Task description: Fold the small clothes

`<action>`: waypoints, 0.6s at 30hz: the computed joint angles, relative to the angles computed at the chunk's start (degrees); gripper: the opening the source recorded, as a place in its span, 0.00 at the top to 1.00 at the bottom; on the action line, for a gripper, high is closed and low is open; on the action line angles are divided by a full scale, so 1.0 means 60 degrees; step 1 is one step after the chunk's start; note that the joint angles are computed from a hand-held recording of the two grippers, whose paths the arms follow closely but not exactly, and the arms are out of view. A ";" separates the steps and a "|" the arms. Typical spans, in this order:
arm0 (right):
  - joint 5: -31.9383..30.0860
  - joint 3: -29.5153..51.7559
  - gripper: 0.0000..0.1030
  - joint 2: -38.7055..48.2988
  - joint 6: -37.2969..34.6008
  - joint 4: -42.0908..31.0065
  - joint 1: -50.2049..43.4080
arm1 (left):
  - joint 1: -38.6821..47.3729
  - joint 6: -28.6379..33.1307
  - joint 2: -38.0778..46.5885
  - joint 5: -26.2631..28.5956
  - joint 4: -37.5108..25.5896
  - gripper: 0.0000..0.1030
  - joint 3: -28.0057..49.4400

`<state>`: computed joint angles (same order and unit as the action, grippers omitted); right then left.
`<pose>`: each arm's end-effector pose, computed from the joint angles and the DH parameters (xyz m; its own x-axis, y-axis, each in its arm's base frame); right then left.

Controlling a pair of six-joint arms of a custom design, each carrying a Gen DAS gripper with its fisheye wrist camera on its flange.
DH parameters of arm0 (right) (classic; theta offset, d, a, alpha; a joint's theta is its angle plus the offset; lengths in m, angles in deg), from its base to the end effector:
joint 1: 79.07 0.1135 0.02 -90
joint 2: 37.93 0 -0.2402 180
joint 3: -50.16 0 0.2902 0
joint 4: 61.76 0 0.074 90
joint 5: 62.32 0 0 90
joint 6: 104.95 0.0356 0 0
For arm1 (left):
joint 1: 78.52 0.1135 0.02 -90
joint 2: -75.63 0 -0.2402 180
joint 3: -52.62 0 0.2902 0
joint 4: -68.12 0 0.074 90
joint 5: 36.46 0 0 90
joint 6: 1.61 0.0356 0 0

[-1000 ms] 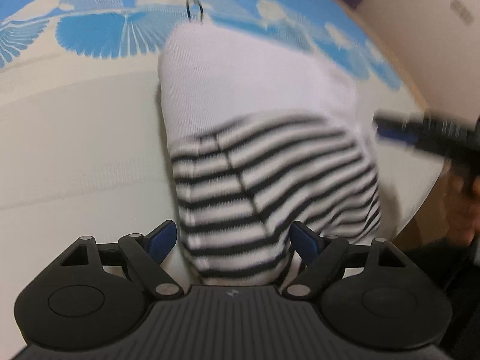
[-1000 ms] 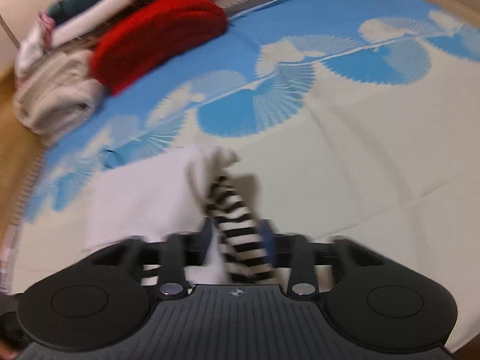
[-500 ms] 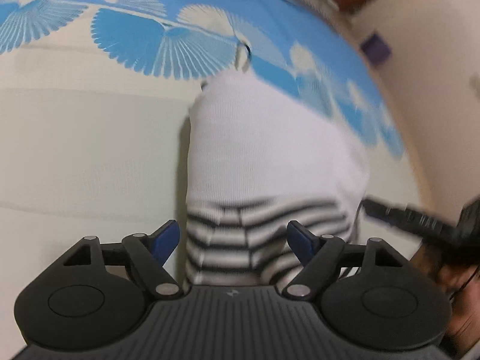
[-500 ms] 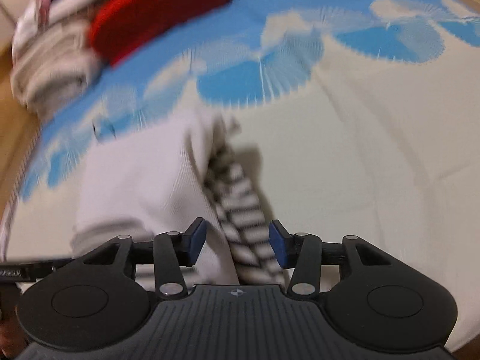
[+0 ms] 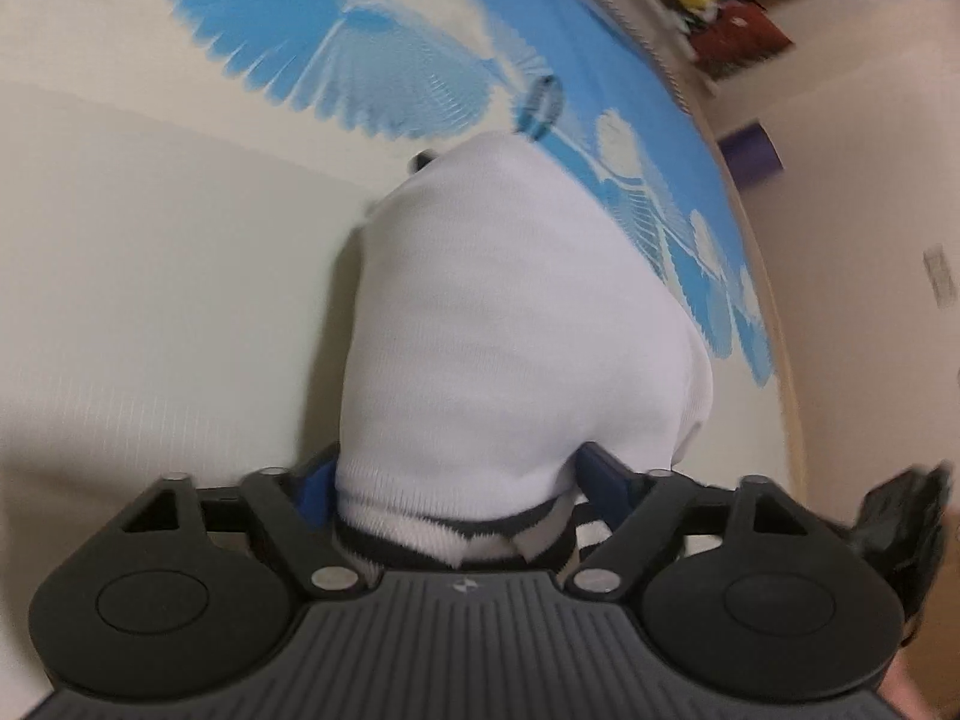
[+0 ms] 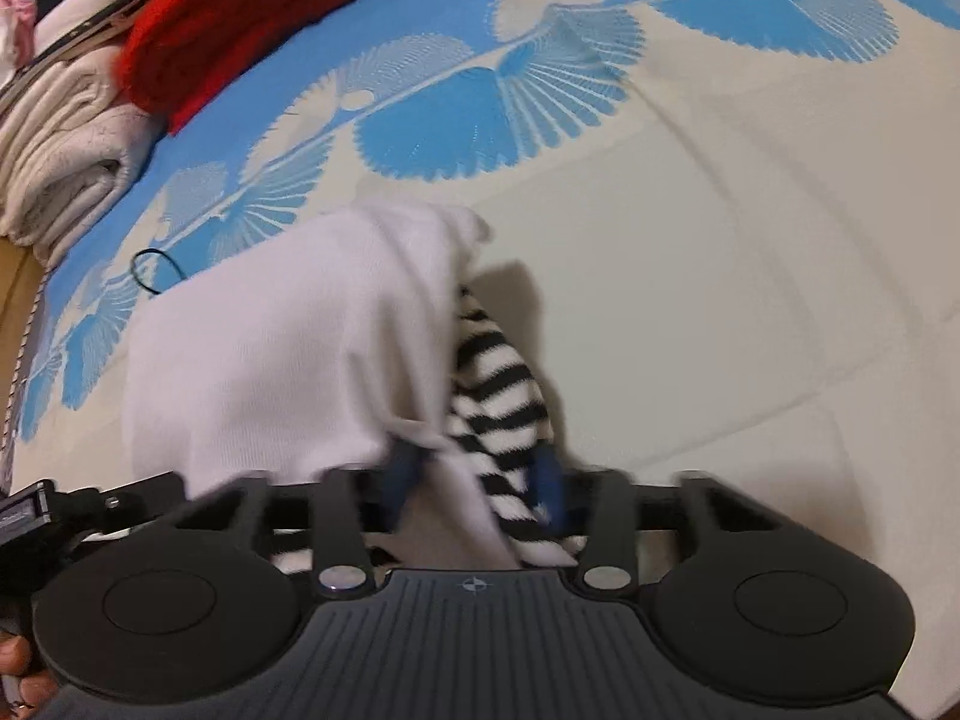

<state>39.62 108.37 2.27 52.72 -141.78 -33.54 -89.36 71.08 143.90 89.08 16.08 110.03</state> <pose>0.1199 0.1116 0.2622 -0.8179 0.4587 -0.3473 0.3328 0.8696 0.3647 0.2544 -0.0698 0.1903 -0.9576 -0.0631 -0.2809 0.1342 0.7653 -0.6296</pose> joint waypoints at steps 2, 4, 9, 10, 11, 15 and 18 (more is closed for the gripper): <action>0.0217 0.0188 0.85 0.0398 -0.0136 0.0082 0.0058 | -0.0149 0.0160 -0.0083 -0.0223 0.0102 0.48 0.0130; 0.0429 0.0368 0.91 0.0651 0.0085 0.0110 0.0035 | -0.0186 0.0363 -0.0183 -0.0365 -0.0092 0.56 0.0532; 0.1015 0.0799 0.93 0.1145 0.0356 0.0962 -0.0021 | 0.0332 0.0983 -0.0698 -0.0849 -0.0260 0.56 0.1388; 0.1137 0.0974 0.93 0.1417 0.0195 0.1258 0.0006 | 0.0553 0.1072 -0.0567 -0.0843 -0.0258 0.56 0.1618; 0.1267 0.1129 0.93 0.1667 0.0078 0.1557 0.0079 | 0.0802 0.1204 -0.0506 -0.0790 -0.0326 0.56 0.1783; 0.1517 0.1606 0.94 0.2510 -0.0552 0.3005 0.0138 | 0.1866 0.1853 -0.0096 -0.1256 -0.0721 0.37 0.2485; 0.1574 0.2071 0.94 0.3377 -0.1225 0.3592 0.0011 | 0.2136 0.2180 -0.0133 -0.2118 -0.0977 0.35 0.2637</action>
